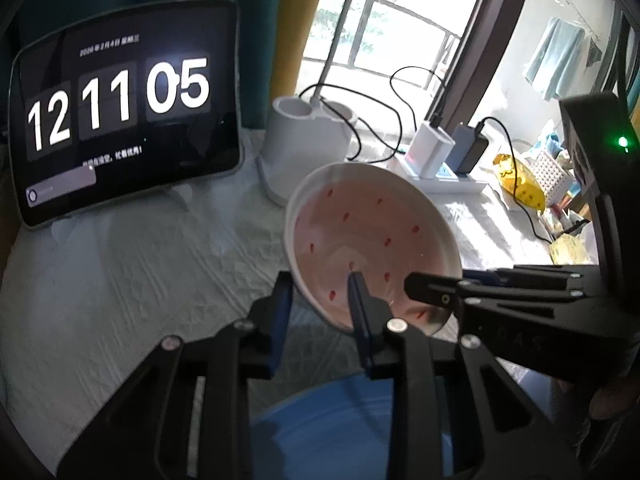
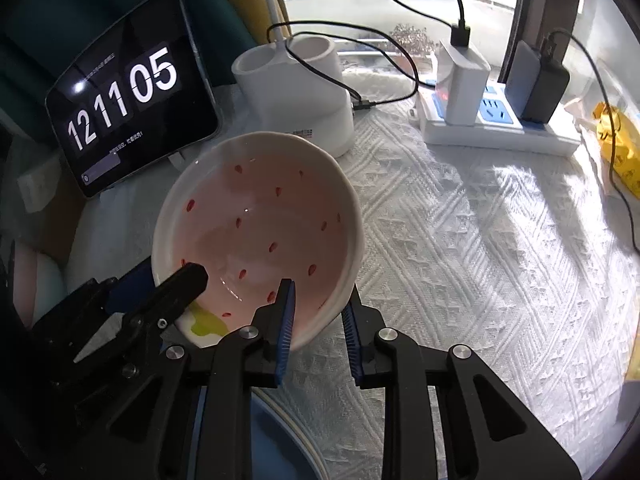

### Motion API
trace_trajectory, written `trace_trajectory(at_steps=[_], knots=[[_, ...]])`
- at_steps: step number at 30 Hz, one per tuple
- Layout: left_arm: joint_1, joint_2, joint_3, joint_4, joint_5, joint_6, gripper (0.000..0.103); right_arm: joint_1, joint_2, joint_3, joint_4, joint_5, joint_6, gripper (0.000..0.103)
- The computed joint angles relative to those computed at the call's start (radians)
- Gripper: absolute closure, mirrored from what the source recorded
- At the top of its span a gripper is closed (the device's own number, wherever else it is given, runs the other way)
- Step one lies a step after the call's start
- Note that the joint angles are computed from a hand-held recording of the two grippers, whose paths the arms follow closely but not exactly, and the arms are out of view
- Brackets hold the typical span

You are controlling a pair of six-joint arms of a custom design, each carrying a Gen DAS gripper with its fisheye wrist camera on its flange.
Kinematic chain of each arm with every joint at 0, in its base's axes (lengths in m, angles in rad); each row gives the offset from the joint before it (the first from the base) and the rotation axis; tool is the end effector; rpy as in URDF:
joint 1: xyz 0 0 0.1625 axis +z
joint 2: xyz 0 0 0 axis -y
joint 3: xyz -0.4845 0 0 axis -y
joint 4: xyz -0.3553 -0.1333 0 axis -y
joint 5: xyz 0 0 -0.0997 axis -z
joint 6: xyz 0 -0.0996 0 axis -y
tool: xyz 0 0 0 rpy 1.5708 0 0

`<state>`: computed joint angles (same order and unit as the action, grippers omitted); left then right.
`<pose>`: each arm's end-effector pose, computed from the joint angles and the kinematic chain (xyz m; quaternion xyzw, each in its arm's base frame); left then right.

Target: Organize plates and bowls

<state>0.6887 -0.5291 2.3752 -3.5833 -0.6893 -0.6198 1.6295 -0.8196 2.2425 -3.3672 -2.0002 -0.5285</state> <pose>-0.1988 -0.4358 0.0192 0.0827 0.8982 -0.3450 0.2595 0.1215 -0.5026 0.1173 0.2400 -0.9304 0.1277 0.2458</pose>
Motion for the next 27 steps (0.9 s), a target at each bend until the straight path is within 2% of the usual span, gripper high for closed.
trace_trajectory(at_steps=[5, 13, 27], knots=[[-0.003, 0.004, 0.007, -0.045, -0.021, 0.023, 0.074, -0.004, -0.010, 0.012, -0.038, 0.011, -0.010, 0.080], [-0.044, 0.002, 0.028, -0.082, 0.020, 0.034, 0.074, -0.001, -0.040, 0.057, -0.091, 0.041, -0.028, 0.080], [-0.142, -0.030, 0.063, -0.048, 0.077, -0.029, 0.074, 0.029, -0.116, 0.155, -0.172, 0.075, -0.039, 0.080]])
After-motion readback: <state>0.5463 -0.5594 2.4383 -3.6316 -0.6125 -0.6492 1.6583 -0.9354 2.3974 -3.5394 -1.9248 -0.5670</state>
